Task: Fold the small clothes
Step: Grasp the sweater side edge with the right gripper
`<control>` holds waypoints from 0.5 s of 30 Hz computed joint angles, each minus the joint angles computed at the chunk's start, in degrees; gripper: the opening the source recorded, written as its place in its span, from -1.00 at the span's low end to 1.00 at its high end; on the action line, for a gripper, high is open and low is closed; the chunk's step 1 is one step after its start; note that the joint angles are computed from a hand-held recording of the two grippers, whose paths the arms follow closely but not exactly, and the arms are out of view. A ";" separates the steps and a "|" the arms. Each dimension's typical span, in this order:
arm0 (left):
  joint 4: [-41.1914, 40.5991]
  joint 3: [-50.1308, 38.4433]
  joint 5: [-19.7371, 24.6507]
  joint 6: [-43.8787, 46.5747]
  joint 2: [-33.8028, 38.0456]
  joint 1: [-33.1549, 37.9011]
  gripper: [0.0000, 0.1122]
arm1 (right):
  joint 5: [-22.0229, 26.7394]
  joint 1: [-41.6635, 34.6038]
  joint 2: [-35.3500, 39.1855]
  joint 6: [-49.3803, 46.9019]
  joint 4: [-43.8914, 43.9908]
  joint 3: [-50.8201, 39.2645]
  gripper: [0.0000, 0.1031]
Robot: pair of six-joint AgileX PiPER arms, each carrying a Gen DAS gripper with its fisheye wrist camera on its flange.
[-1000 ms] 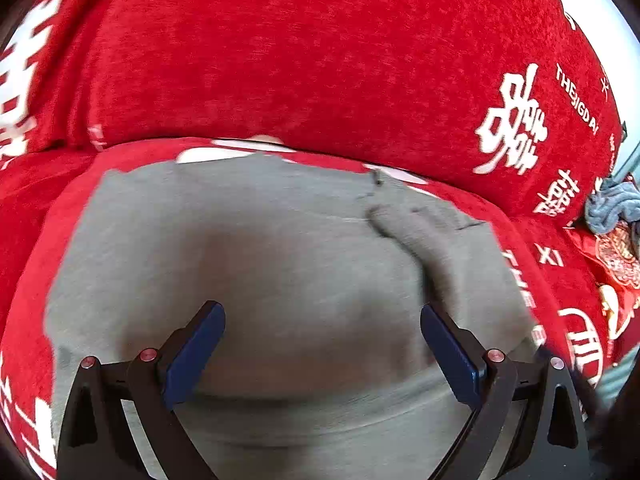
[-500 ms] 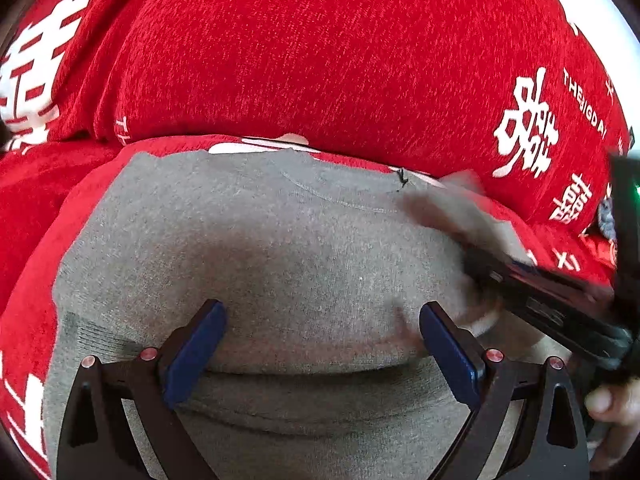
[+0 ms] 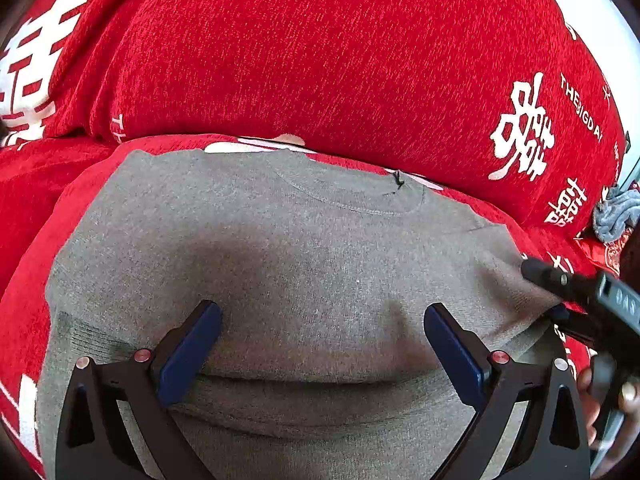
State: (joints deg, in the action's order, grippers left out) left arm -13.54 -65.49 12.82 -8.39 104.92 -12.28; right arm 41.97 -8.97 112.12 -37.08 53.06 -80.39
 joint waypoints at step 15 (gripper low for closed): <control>9.26 -3.41 4.70 -7.70 1.08 -1.80 0.81 | -9.83 2.13 0.73 3.13 -11.85 -0.55 -0.86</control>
State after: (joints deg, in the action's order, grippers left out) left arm -4.27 -68.91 17.52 -16.10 106.00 -14.08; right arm 32.14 -6.83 112.85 -33.95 41.21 -80.94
